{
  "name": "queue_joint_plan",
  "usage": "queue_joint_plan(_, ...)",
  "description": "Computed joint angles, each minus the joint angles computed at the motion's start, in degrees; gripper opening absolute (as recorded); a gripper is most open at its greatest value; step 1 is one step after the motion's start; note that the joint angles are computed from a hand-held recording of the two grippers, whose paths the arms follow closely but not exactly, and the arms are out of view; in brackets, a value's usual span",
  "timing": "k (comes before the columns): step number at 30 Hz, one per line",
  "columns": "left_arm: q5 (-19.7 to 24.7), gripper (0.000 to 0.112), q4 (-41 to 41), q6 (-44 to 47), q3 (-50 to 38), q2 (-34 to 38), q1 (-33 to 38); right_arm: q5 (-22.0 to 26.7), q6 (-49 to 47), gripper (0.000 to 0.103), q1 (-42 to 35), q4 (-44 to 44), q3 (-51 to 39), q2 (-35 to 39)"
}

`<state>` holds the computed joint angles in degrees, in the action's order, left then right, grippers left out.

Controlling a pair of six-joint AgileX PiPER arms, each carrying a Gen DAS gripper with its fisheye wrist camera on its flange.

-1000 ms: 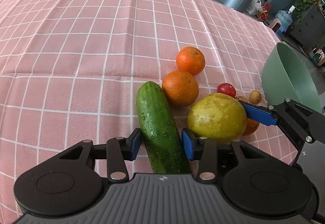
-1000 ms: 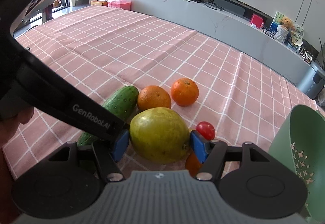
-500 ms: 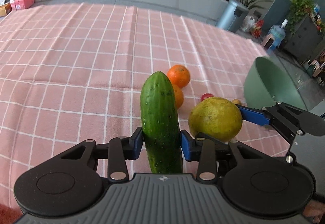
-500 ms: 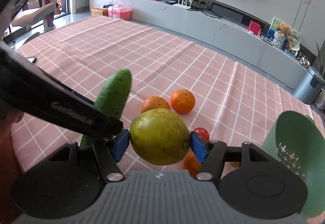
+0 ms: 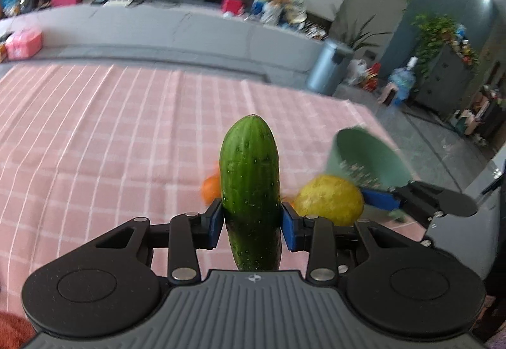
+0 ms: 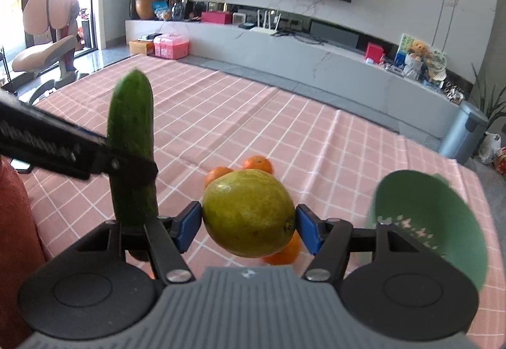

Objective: Organize fruits
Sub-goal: 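Carry the cucumber with the left gripper while the right carries the pomelo into the green bowl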

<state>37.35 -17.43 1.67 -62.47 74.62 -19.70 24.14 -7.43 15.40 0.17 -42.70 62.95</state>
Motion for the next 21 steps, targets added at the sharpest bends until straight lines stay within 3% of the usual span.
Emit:
queue_joint_plan(9, -0.5, 0.042, -3.9, 3.8, -12.7, 9.9, -7.5, 6.9, -20.2, 0.061, -18.5, 12.2, -3.9, -3.1)
queue_joint_plan(15, -0.1, 0.042, -6.7, 5.1, -22.8, 20.9, -11.0, 9.6, -28.5, 0.061, -27.7, 14.9, -7.9, 1.8)
queue_joint_plan(21, 0.8, 0.042, -10.1, 6.6, -30.2, 28.7, -12.6, 8.3, -32.6, 0.062, -32.6, 15.7, -10.1, 8.8)
